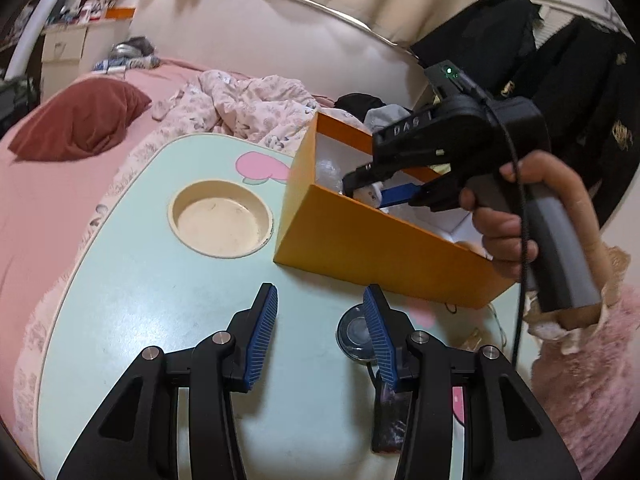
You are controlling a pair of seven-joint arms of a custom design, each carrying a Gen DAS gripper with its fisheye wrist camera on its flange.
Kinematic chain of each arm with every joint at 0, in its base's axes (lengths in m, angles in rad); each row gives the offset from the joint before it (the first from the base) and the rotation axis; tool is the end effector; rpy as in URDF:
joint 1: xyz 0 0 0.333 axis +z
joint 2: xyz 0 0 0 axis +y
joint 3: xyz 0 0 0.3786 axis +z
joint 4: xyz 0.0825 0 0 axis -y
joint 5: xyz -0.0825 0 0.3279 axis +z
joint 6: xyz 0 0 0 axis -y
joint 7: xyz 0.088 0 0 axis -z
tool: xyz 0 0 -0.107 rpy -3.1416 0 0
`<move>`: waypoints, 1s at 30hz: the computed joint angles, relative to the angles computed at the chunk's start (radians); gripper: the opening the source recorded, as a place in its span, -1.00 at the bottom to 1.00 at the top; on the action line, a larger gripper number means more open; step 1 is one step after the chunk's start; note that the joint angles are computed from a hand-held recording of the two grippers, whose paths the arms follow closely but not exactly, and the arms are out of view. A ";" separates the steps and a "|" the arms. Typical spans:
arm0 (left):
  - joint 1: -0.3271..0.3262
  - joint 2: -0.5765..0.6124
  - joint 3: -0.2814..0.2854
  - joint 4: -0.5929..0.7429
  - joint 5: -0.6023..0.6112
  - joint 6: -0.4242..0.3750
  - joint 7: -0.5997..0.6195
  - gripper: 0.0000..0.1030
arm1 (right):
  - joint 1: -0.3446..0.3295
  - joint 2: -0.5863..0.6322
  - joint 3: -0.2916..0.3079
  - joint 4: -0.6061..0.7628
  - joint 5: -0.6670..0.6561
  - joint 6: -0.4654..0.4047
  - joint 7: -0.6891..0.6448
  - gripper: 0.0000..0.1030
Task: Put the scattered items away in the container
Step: 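Grasp the white figurine keychain in the box with the right gripper, then carry the figurine out and set it on the table, open right gripper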
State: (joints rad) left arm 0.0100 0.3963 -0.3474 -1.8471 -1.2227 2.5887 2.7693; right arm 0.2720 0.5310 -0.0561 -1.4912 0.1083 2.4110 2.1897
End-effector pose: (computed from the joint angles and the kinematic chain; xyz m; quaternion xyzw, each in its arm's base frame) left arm 0.6181 -0.1660 0.4406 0.4573 -0.7647 0.4528 0.0329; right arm 0.6969 0.1635 0.4837 -0.5187 0.8322 -0.0416 0.1914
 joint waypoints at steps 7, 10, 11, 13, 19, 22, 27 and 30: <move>0.012 0.012 -0.001 0.005 0.009 -0.029 -0.037 -0.10 | 0.020 -0.110 0.002 -0.160 -0.022 0.141 -0.010 -0.34; 0.005 0.017 0.001 0.009 0.020 -0.016 -0.043 -0.10 | 0.028 -0.236 0.026 -0.334 -0.008 0.292 -0.050 -0.34; 0.006 0.017 -0.001 0.007 0.019 -0.012 -0.040 -0.10 | 0.031 -0.283 0.039 -0.397 -0.001 0.340 -0.071 -0.34; 0.010 0.017 -0.004 0.006 0.015 -0.012 -0.034 -0.10 | 0.044 -0.367 0.060 -0.517 0.002 0.427 -0.099 -0.34; 0.008 0.026 -0.002 0.015 0.039 -0.006 -0.070 -0.10 | 0.056 -0.492 0.167 -0.781 0.249 0.581 -0.321 -0.33; 0.008 0.030 -0.005 0.018 0.056 0.005 -0.088 -0.10 | 0.066 -0.483 0.200 -0.819 0.442 0.604 -0.484 -0.33; 0.013 0.030 -0.018 0.015 0.064 0.020 -0.094 -0.10 | 0.076 -0.455 0.195 -0.839 0.512 0.633 -0.540 -0.30; 0.014 0.031 -0.023 0.015 0.068 0.028 -0.093 -0.10 | 0.062 -0.467 0.239 -0.867 0.668 0.752 -0.654 -0.06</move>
State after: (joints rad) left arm 0.0235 0.4275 -0.3706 -1.8321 -1.1544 2.6170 2.6764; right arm 0.3338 0.0641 0.1833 -2.3579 0.7762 3.1630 1.5355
